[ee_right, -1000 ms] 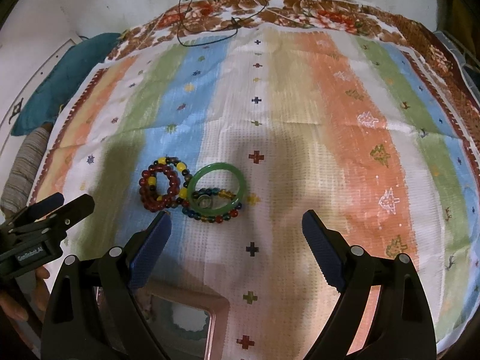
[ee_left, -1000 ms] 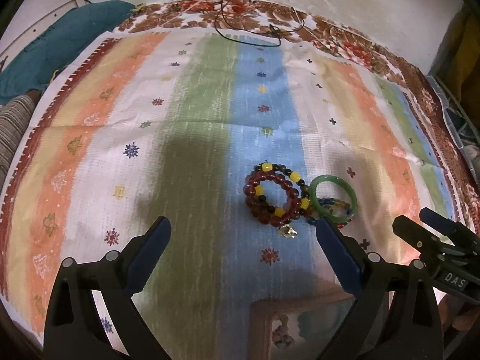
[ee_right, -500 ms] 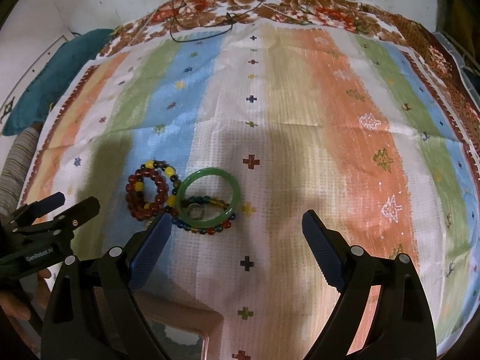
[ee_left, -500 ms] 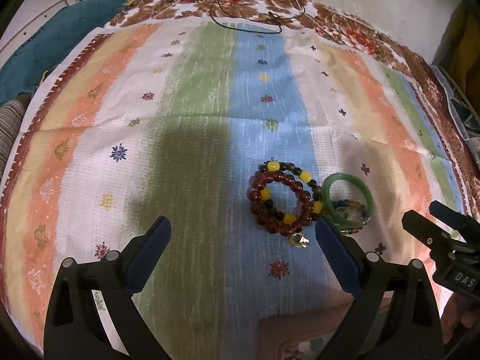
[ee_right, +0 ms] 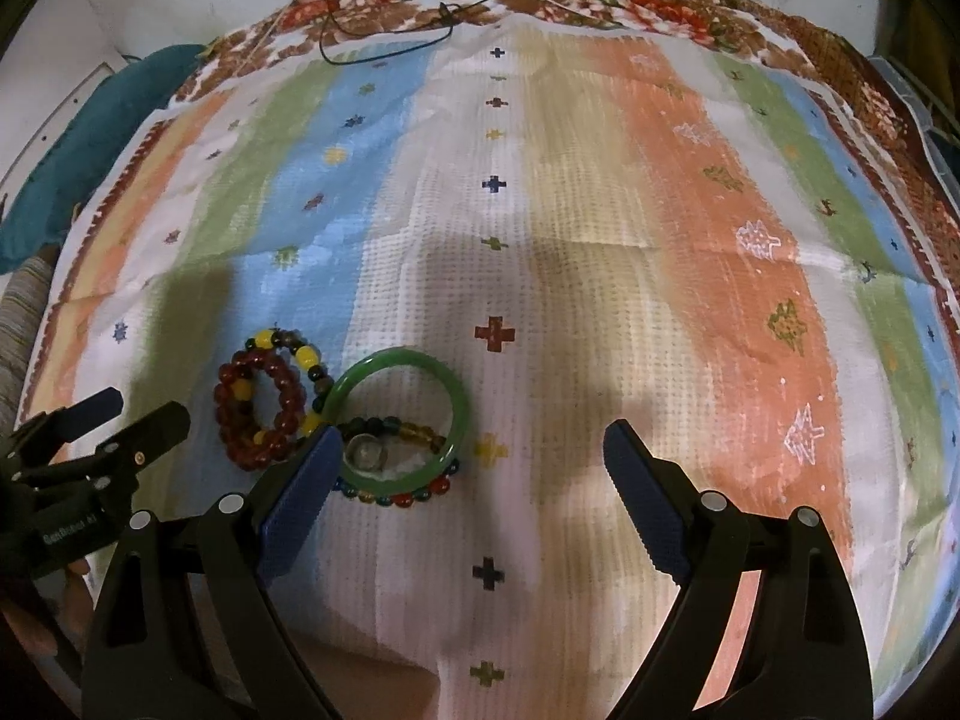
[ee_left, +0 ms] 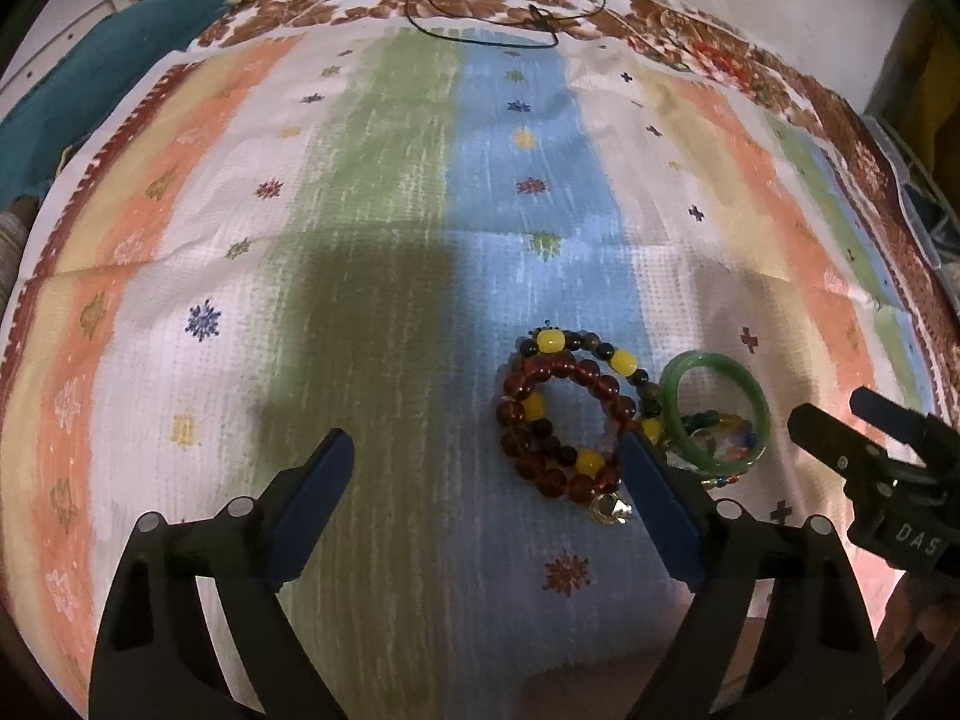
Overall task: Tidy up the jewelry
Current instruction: 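Grasp the dark red beaded bracelet with the left gripper while the right gripper grasps the green jade bangle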
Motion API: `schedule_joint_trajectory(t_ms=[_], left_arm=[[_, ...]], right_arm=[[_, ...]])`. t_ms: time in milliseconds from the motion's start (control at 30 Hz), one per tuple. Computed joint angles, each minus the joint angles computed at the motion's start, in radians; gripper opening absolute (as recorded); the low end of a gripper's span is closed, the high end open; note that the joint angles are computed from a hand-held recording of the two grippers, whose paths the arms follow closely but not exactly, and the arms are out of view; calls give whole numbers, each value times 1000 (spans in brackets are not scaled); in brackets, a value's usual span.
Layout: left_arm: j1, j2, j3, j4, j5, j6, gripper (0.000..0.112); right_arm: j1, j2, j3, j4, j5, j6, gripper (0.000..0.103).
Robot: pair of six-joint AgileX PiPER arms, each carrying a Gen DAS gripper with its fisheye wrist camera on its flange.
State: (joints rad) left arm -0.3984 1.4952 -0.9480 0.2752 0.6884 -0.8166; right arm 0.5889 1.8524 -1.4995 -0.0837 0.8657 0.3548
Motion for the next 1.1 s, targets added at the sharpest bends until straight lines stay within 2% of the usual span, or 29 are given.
schedule_joint_trajectory(t_ms=[300, 567, 700, 733, 800, 1100], left_arm=[[18, 54, -26, -43, -7, 52, 78], [42, 101, -40, -66, -24, 103, 69], [51, 126, -47, -53, -34, 101, 64], [56, 129, -48, -59, -37, 106, 56], [68, 139, -52, -83, -40, 130, 48], [71, 148, -37, -82, -70, 139, 48]], right_arm=[[-3, 60, -56, 7, 22, -10, 84], [-6, 98, -78, 29, 27, -30, 67], [-10, 118, -85, 43, 27, -45, 51], [-10, 122, -86, 45, 27, -51, 43], [-12, 127, -87, 49, 27, -60, 36], [-15, 131, -69, 22, 11, -56, 20]])
